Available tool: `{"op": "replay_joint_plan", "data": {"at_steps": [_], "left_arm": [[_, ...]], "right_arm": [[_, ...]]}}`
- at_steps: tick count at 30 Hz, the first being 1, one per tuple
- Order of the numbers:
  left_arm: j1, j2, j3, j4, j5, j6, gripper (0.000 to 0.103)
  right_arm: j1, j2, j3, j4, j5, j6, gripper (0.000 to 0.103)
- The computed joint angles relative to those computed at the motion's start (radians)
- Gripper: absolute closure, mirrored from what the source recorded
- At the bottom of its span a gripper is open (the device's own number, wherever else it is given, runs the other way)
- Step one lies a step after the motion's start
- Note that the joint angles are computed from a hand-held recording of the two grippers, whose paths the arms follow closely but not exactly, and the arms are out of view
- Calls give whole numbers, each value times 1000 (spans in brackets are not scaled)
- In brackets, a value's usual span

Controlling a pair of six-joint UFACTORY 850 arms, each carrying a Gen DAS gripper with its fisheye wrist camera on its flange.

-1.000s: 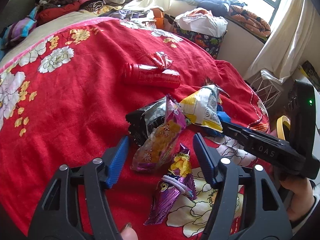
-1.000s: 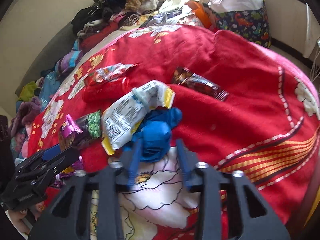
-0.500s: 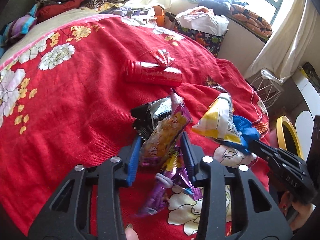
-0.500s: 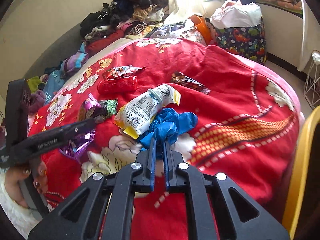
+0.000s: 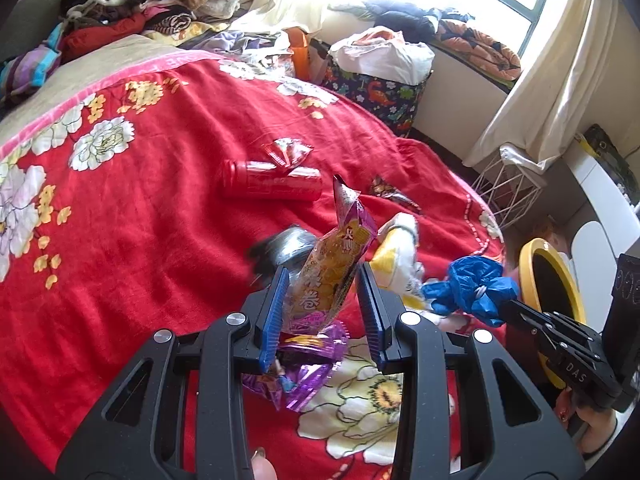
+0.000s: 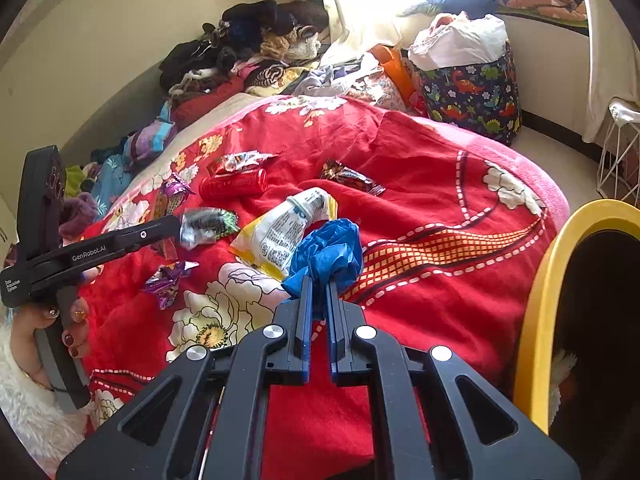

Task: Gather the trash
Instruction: 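Carry the blue bag over the yellow bin with the right while the left carries the snack wrapper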

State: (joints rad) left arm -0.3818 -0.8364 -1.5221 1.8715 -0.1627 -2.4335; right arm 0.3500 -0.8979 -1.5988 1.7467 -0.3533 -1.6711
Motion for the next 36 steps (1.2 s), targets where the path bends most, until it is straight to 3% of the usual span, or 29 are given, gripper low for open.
{"op": "replay_joint_plan", "data": {"at_steps": [11,36], "left_arm": [[-12,26,18,243,-5,-234,75],[-63,20,-19,456,4,-378,75]], "right_arm": [[-8,41,44,117,-19,-120,97],[-40,138,164,373,-55,-380,97]]}}
